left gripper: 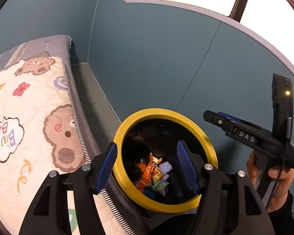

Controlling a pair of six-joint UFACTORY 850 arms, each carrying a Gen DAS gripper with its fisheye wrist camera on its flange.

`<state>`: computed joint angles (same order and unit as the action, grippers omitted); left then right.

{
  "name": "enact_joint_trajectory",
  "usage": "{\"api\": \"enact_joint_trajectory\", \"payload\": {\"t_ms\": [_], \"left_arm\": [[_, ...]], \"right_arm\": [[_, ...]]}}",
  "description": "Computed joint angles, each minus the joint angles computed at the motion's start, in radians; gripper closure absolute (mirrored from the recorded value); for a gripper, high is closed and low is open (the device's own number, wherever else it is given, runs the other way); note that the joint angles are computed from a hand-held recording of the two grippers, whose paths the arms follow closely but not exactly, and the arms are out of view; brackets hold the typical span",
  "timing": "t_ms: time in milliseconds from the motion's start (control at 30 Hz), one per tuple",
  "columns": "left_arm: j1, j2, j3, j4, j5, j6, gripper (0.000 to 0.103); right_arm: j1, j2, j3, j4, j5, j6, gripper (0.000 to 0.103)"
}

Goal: Collect trash

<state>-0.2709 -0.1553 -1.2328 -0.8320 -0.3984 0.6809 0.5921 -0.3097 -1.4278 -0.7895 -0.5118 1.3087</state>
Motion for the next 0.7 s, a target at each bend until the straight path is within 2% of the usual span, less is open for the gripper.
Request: {"api": "enact_joint_trajectory", "payload": {"t_ms": [200,433,700], "left_arm": [[0.035,0.07,0.064,-0.002,0.027,-0.008,0.043],[0.11,0.185,0.158,-0.006,0.055,-0.031,0.043],[0.214,0.316,0.267,0.128,0.099,-0.16,0.043]], "right_arm": [[0.025,0.007,-0.008,0.043,0.024,-0.037,0.054],[0.083,-0.025,-0.072,0.094,0.026,-0.106,0.054],[0.167,-0.113,-0.211,0.202,0.027,-0.253,0.054]]}}
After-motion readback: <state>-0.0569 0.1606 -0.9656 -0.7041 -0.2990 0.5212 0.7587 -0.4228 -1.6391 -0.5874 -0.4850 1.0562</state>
